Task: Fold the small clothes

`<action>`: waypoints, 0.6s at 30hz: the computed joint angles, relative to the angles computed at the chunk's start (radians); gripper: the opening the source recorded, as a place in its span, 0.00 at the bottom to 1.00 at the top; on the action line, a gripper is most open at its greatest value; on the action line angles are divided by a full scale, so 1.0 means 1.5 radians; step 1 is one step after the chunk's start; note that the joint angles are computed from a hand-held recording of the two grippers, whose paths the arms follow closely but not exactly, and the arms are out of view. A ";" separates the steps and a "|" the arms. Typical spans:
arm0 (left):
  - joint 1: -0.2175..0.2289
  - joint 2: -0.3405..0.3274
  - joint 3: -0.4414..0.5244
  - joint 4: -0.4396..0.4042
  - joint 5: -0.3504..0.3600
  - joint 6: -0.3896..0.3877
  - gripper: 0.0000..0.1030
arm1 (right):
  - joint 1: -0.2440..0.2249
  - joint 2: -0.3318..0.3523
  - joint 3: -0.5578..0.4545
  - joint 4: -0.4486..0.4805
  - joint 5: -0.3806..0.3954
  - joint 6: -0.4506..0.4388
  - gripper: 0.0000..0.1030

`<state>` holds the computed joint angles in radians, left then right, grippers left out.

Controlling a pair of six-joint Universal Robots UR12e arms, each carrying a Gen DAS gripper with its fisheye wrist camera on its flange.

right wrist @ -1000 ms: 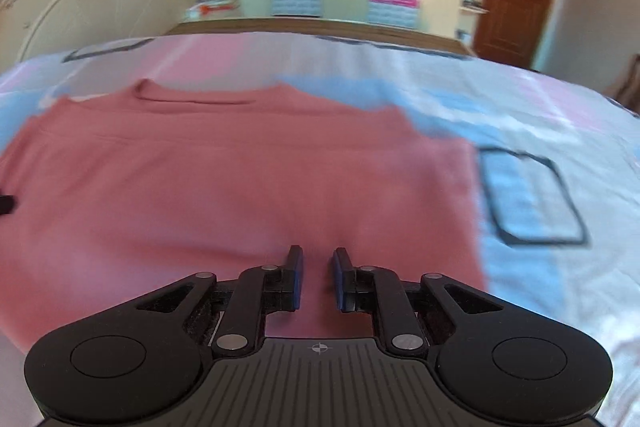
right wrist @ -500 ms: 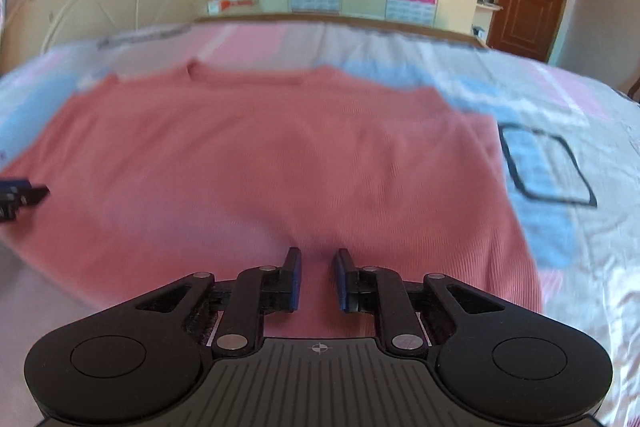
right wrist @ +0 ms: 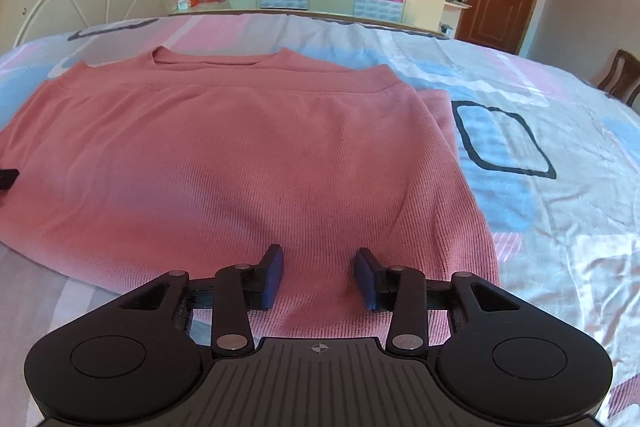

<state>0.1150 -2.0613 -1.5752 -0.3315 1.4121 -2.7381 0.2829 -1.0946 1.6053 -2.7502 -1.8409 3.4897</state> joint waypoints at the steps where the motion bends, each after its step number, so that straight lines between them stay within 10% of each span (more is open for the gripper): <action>1: -0.001 0.000 0.002 -0.002 0.005 0.000 0.53 | 0.002 0.001 -0.003 0.007 -0.006 0.001 0.39; 12: -0.008 -0.005 0.011 -0.003 0.044 0.016 0.67 | 0.011 0.007 -0.021 0.043 -0.038 0.030 0.39; 18: -0.002 0.019 -0.015 0.051 0.012 0.026 0.68 | -0.004 -0.014 -0.005 0.028 0.028 0.020 0.40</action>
<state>0.1126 -2.0333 -1.5979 -0.2553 1.4302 -2.6994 0.2773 -1.1156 1.5974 -2.7079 -1.7991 3.5192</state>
